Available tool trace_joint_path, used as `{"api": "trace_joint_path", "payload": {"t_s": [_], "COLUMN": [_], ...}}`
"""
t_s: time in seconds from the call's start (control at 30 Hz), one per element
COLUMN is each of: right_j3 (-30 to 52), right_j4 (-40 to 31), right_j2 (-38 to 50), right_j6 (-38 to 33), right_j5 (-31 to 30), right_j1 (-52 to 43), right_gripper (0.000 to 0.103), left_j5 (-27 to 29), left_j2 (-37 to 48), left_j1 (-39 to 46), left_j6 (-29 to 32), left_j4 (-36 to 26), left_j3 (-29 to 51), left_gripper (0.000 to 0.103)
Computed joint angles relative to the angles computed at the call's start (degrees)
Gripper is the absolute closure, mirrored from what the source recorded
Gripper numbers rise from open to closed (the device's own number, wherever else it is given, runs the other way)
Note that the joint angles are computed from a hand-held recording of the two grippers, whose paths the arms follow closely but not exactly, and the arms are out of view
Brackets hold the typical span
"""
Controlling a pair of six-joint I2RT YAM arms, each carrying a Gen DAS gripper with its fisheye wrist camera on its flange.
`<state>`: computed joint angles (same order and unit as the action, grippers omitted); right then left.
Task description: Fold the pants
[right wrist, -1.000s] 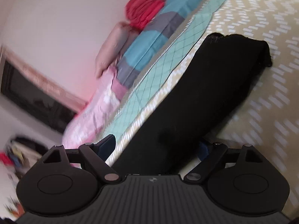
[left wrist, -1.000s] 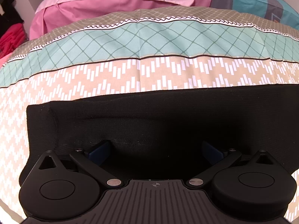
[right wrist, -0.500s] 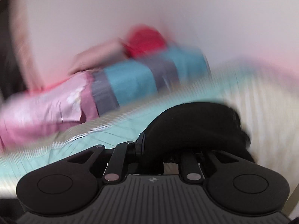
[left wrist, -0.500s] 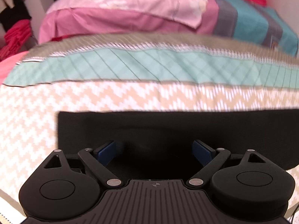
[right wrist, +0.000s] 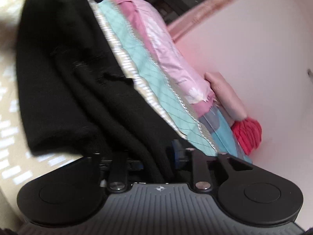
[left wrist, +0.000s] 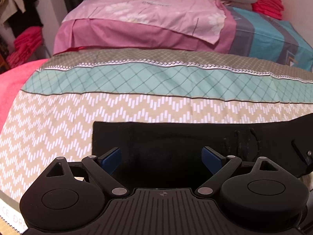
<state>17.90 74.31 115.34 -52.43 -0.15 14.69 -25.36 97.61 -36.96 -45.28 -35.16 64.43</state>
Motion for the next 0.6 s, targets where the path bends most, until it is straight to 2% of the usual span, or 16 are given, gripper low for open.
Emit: {"api": "trace_joint_path", "payload": {"t_s": [0.07,0.1,0.17,0.27,0.33,0.4,0.47,0.53,0.6], "right_j3": [-0.7,-0.5,0.5,1.3,1.8,2.5,1.6,1.9,3.5], "right_j4": [4.3,4.8,3.4,1.8,0.4,0.5,3.3,4.7,-1.2], "right_j2": [2.4,3.6,3.5,0.9,0.4,1.6,0.8,-0.5,-2.8], "right_j6": [-0.4,-1.4,-1.3,2.2,2.3,-0.4,0.1,3.6,6.6], "right_j5": [3.2,4.2,4.0,4.8,4.6,2.8,0.6,0.1,-1.2], "right_j1": [2.7,3.7,3.4,2.4,1.7,0.5,-2.6,-6.2,-9.0], "right_gripper": [0.064,0.072,0.077,0.059,0.057,0.051,0.044,0.044,0.043], "left_j5": [0.3,0.8,2.0,4.1,4.8,2.8,0.4,1.9,1.6], "left_j2": [1.1,2.2,5.3,13.0,19.4,24.2,24.3,23.5,25.5], "left_j1": [-0.8,-1.1,-1.9,-3.3,-4.5,-6.0,-7.0,-6.8,-6.9], "left_j6": [0.3,0.5,1.1,2.5,3.4,3.7,3.2,4.3,5.6], "left_j4": [1.7,2.8,5.9,7.7,6.6,4.7,4.1,5.3,4.2], "left_j3": [1.1,2.2,4.4,9.5,13.9,17.2,17.6,17.5,20.3], "left_gripper": [0.000,0.000,0.000,0.000,0.000,0.000,0.000,0.000,0.000]}}
